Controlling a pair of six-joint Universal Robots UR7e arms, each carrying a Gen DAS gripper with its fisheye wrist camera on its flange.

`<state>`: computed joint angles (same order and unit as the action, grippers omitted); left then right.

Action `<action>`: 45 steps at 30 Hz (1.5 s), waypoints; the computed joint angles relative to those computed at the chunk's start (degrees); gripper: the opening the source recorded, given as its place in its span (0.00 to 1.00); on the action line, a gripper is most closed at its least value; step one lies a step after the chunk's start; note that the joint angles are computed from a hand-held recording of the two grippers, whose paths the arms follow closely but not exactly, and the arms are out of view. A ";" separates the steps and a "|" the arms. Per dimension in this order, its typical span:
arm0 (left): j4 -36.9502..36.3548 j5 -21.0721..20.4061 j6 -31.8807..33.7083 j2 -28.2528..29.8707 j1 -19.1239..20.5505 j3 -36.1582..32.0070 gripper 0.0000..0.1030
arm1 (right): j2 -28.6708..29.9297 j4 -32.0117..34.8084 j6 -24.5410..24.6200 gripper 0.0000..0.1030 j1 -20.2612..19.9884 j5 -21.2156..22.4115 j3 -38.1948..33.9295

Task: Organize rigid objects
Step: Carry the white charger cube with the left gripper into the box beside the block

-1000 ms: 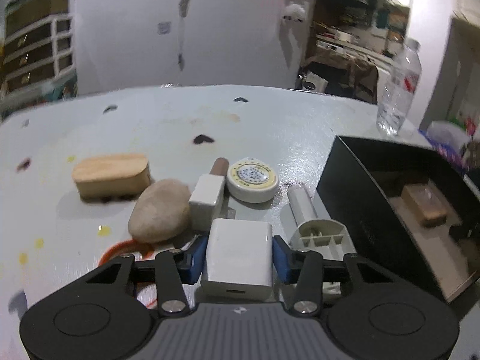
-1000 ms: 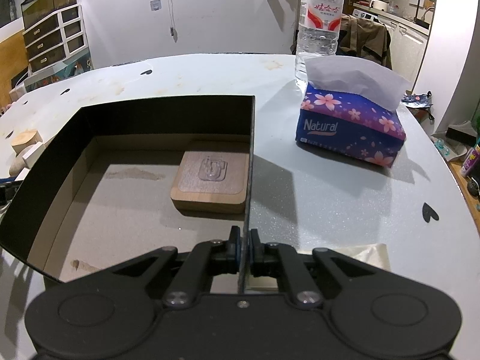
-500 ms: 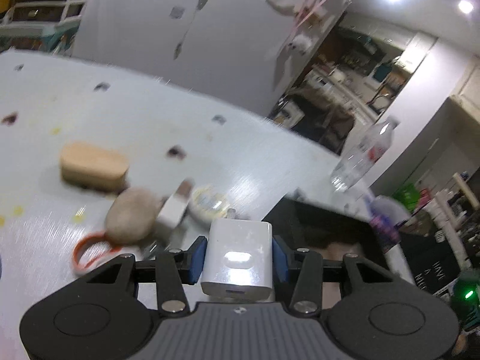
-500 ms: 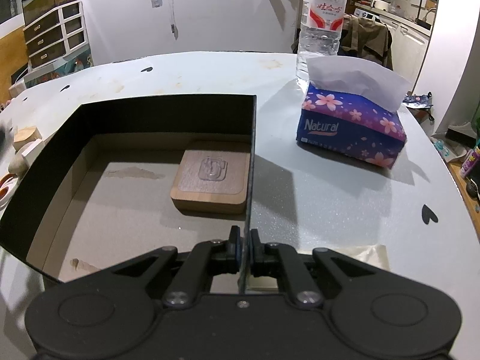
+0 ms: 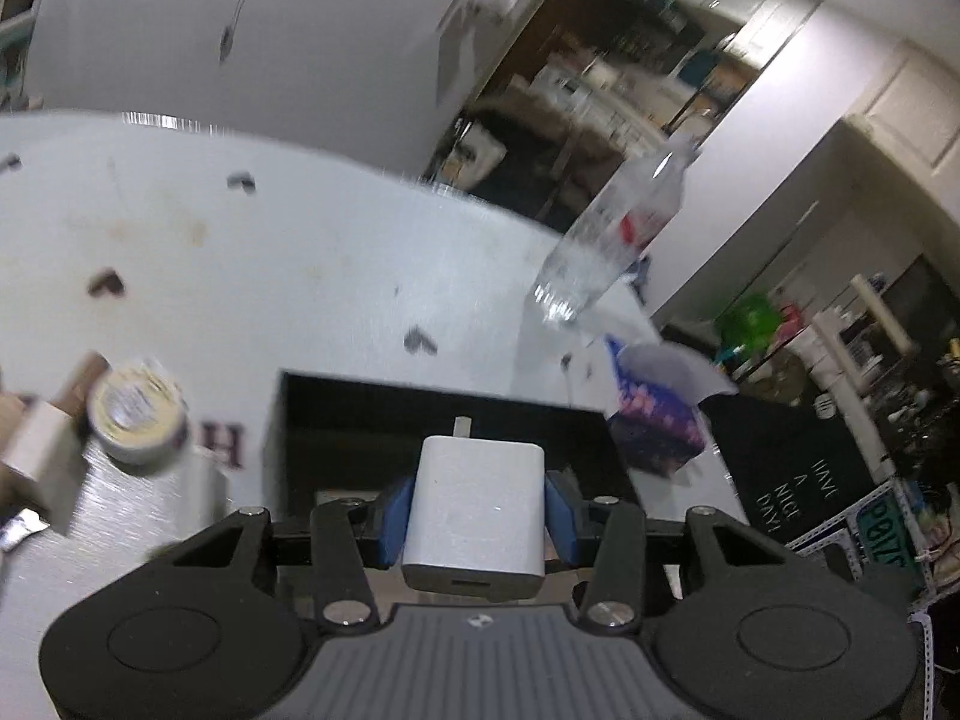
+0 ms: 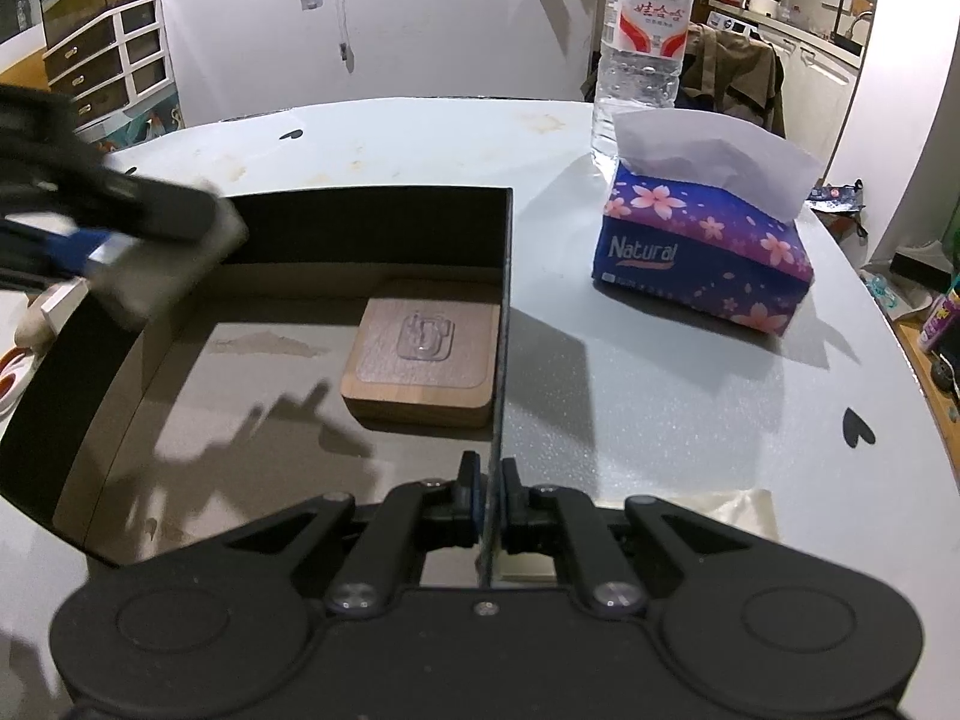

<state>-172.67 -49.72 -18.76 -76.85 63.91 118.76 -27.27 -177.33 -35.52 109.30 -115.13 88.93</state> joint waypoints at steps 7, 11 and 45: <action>1.03 -0.34 -1.22 4.99 2.10 -3.23 0.46 | -0.20 -0.56 0.26 0.07 -0.17 0.55 0.41; -0.08 2.18 -1.56 7.34 2.45 -4.22 0.46 | -0.31 -0.78 0.26 0.07 -0.26 0.83 0.62; -1.61 -0.02 3.77 3.80 -0.89 -0.73 0.95 | -0.54 -0.74 -0.06 0.07 -0.43 1.35 0.89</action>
<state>-174.28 -49.74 -14.99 -73.05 63.02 118.03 -27.81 -178.08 -35.58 108.87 -113.78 89.82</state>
